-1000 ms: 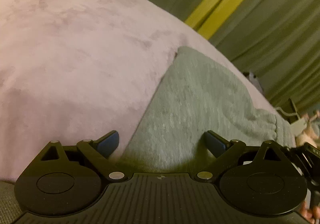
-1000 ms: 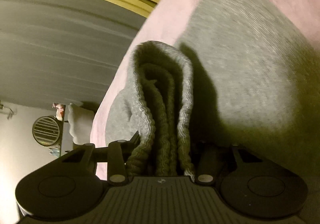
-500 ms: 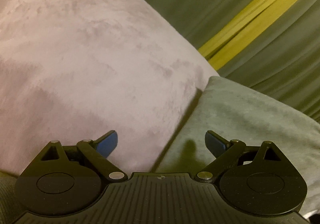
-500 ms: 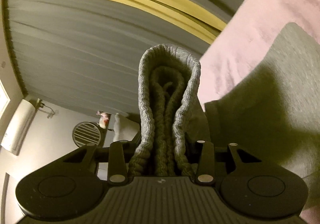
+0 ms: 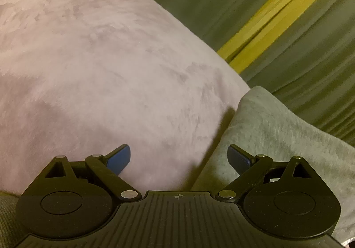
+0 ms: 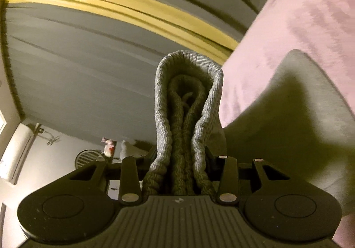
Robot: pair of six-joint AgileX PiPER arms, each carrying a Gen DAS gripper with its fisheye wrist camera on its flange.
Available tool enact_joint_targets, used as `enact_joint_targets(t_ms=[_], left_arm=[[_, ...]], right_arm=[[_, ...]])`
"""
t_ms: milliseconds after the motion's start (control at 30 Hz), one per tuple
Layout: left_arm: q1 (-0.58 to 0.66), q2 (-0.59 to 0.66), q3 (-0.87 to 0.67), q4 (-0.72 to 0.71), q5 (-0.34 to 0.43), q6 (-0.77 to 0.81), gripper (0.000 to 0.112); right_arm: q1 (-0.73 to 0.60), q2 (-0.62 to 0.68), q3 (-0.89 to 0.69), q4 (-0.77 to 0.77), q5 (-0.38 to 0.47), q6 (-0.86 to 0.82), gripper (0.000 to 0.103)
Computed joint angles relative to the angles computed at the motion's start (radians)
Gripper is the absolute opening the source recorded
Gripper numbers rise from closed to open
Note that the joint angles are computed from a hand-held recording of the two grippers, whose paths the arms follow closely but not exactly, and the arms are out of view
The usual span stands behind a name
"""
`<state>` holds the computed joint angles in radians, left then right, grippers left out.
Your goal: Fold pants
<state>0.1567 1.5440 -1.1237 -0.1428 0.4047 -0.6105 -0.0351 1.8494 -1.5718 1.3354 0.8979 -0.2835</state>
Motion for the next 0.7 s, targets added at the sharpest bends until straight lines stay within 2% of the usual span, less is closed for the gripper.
enact_joint_targets(t_ms=[333, 367, 400, 433, 467, 500, 533, 600, 667, 700], left_arm=[[-0.020, 0.021, -0.022, 0.063, 0.023, -0.036, 0.098], [-0.025, 0.024, -0.028, 0.068, 0.030, -0.038, 0.098], [-0.027, 0.029, -0.034, 0.068, 0.038, -0.032, 0.098], [-0.031, 0.031, -0.036, 0.072, 0.041, -0.029, 0.098], [-0.035, 0.034, -0.040, 0.068, 0.044, -0.015, 0.098], [-0.039, 0.038, -0.043, 0.069, 0.046, -0.005, 0.098], [-0.048, 0.042, -0.048, 0.083, 0.048, -0.004, 0.098], [-0.068, 0.048, -0.056, 0.118, 0.051, -0.003, 0.098], [-0.086, 0.062, -0.076, 0.135, 0.067, 0.018, 0.098], [-0.095, 0.069, -0.085, 0.138, 0.076, 0.031, 0.098]], right_arm=[[-0.008, 0.008, -0.018, -0.187, -0.012, 0.047, 0.039], [-0.006, 0.013, -0.047, -0.273, -0.005, 0.106, 0.042], [0.006, 0.018, -0.075, -0.373, -0.013, 0.162, 0.052], [0.016, 0.010, -0.069, -0.473, -0.049, 0.192, 0.057], [0.031, -0.002, -0.056, -0.573, -0.097, 0.233, 0.067], [0.044, -0.014, -0.050, -0.673, -0.129, 0.278, 0.071], [0.059, -0.021, -0.054, -0.757, -0.144, 0.325, 0.071], [0.072, -0.031, -0.064, -0.806, -0.138, 0.335, 0.079], [0.075, -0.043, -0.038, -0.755, -0.139, 0.257, 0.088], [0.086, -0.049, -0.022, -0.753, -0.148, 0.233, 0.088]])
